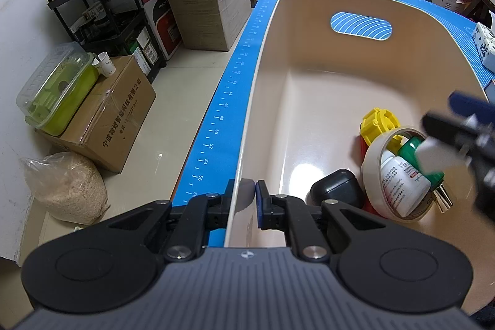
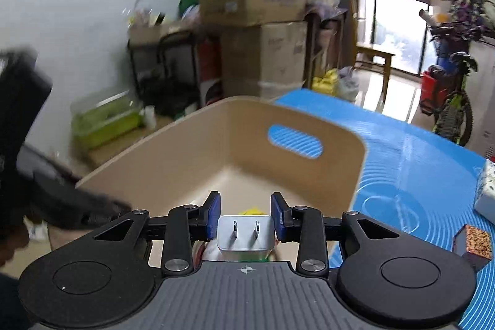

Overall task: Organize rigid objects
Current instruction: 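Carry the white charger into the bin and open the right gripper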

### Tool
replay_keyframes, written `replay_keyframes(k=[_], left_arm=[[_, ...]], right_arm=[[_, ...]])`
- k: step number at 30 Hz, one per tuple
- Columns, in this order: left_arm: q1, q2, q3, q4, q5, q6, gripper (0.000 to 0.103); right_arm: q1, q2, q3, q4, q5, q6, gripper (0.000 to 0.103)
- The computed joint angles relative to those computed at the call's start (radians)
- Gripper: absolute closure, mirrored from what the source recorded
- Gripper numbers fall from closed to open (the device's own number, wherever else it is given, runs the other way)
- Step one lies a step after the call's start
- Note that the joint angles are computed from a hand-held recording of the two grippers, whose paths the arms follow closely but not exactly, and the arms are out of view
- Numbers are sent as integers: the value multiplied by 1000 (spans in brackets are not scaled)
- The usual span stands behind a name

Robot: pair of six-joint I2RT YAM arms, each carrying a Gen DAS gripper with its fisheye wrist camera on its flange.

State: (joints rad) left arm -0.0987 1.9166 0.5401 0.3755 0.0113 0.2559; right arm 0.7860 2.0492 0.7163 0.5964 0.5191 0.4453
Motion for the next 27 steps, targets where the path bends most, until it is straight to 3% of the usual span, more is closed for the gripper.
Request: replay_keyframes(k=[10, 17, 27], left_arm=[[0, 0, 2, -1, 0, 0, 89], [0, 1, 2, -2, -1, 0, 89], [2, -12, 6, -20, 2, 1, 89]], right_arm=[[-5, 16, 23, -52, -87, 13, 60], [-8, -12, -21, 8, -70, 13, 35], [-74, -140, -185, 129, 36, 34, 24]])
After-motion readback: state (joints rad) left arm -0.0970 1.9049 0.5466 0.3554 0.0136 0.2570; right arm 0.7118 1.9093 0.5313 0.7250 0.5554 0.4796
